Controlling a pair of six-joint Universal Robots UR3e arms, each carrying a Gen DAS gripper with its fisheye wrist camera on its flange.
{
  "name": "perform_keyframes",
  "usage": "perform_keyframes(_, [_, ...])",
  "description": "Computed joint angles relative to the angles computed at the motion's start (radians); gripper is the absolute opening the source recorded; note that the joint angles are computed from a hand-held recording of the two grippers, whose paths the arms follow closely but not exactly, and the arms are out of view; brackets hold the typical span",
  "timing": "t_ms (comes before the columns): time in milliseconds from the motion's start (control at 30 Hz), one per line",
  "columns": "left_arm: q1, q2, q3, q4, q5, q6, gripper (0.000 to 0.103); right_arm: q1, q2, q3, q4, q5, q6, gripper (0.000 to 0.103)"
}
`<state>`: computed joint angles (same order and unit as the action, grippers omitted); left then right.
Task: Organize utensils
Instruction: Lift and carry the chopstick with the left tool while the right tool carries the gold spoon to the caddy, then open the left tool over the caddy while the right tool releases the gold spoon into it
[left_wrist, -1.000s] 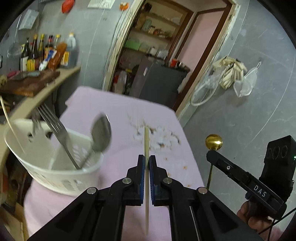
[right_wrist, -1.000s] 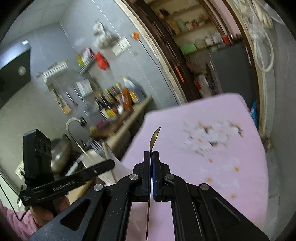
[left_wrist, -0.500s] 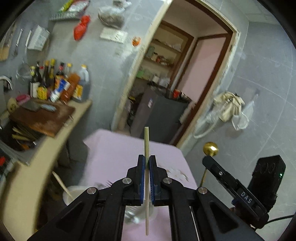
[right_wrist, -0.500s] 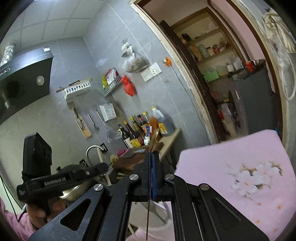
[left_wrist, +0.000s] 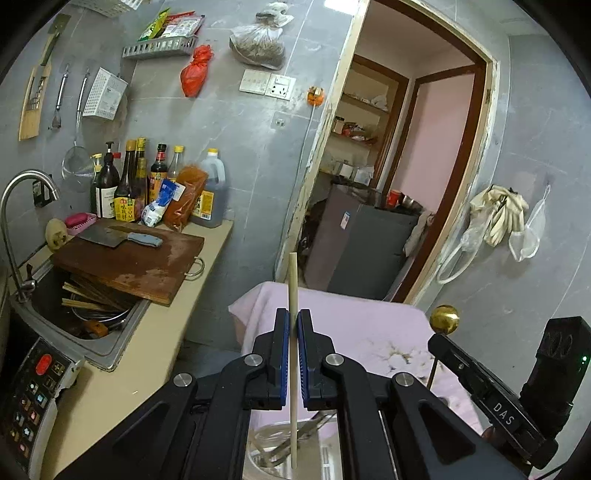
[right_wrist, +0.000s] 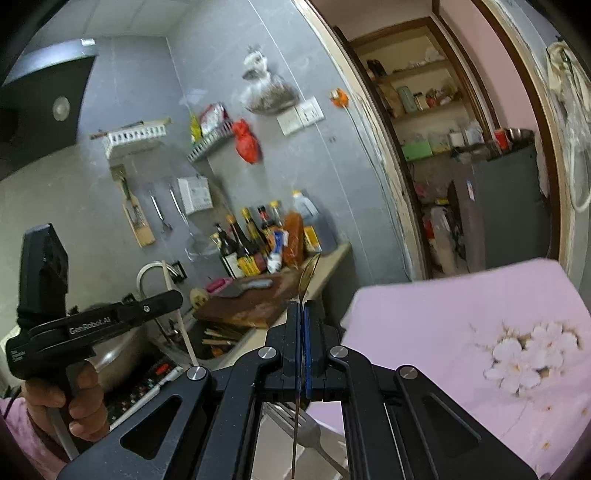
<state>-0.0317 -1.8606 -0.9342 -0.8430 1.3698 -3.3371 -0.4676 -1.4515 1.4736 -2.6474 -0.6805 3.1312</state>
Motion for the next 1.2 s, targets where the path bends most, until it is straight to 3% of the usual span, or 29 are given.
perform_keyframes(400, [-0.028,0.033,-0.234,0.184,0.001,0.031,0.005,0.04,-0.032,0.12,-0.078,-0.107,-0.052,0.002])
perform_keyframes(700, [-0.04,0.049,-0.261,0.169,0.01,0.029,0.005,0.027,-0.091,0.135,-0.016,-0.116,-0.109,0.002])
perform_keyframes(933, [-0.058,0.041,-0.203,0.056,0.039,0.026,0.005,0.013,-0.121,0.113,0.099,-0.11,-0.161,0.003])
perform_keyframes(1033, [-0.056,0.053,-0.205,0.025,0.034,0.009,0.006,-0.01,-0.143,0.117,0.138,-0.09,-0.175,0.015])
perform_keyframes(1100, [-0.056,0.064,-0.212,0.012,0.03,-0.005,0.006,-0.035,-0.159,0.131,0.145,-0.059,-0.18,0.035])
perform_keyframes(1200, [-0.059,0.076,-0.213,-0.003,0.033,-0.025,0.007,-0.069,-0.183,0.126,0.187,-0.033,-0.198,0.035])
